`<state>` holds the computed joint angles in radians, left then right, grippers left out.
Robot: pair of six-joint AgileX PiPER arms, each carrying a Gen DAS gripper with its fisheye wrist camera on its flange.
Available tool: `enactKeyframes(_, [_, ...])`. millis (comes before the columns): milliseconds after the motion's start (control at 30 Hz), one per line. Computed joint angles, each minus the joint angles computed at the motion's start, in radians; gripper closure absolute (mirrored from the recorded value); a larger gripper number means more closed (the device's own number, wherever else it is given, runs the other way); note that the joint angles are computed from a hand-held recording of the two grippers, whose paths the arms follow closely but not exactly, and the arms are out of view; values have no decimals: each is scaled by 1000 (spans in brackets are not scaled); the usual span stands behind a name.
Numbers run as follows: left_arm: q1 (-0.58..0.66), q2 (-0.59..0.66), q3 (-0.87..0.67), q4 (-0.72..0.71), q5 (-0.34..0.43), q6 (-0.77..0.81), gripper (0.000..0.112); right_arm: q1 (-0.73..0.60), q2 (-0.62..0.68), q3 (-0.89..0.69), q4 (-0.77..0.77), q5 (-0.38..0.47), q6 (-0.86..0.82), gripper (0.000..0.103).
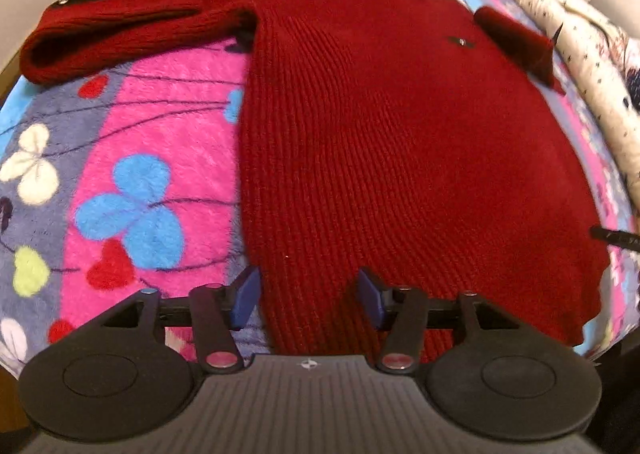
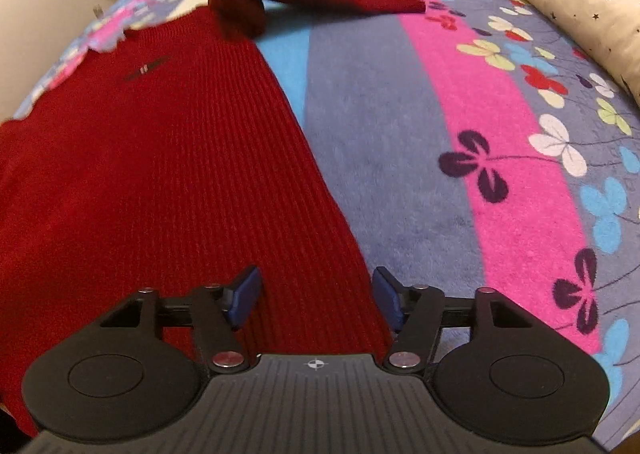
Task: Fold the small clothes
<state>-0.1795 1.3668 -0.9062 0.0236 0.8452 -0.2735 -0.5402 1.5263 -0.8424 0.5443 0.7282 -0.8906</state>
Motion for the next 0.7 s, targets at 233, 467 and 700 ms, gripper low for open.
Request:
enactKeyframes(233, [33, 88, -129, -10, 76, 28, 51, -38, 1, 23, 65, -13, -60, 41])
enactKeyframes(467, [-7, 81, -98, 20, 51, 11, 53, -66, 8, 33, 116, 23, -169, 53])
enactKeyframes(700, [-18, 24, -97, 65, 28, 12, 99, -118, -14, 40, 189, 79, -273, 89])
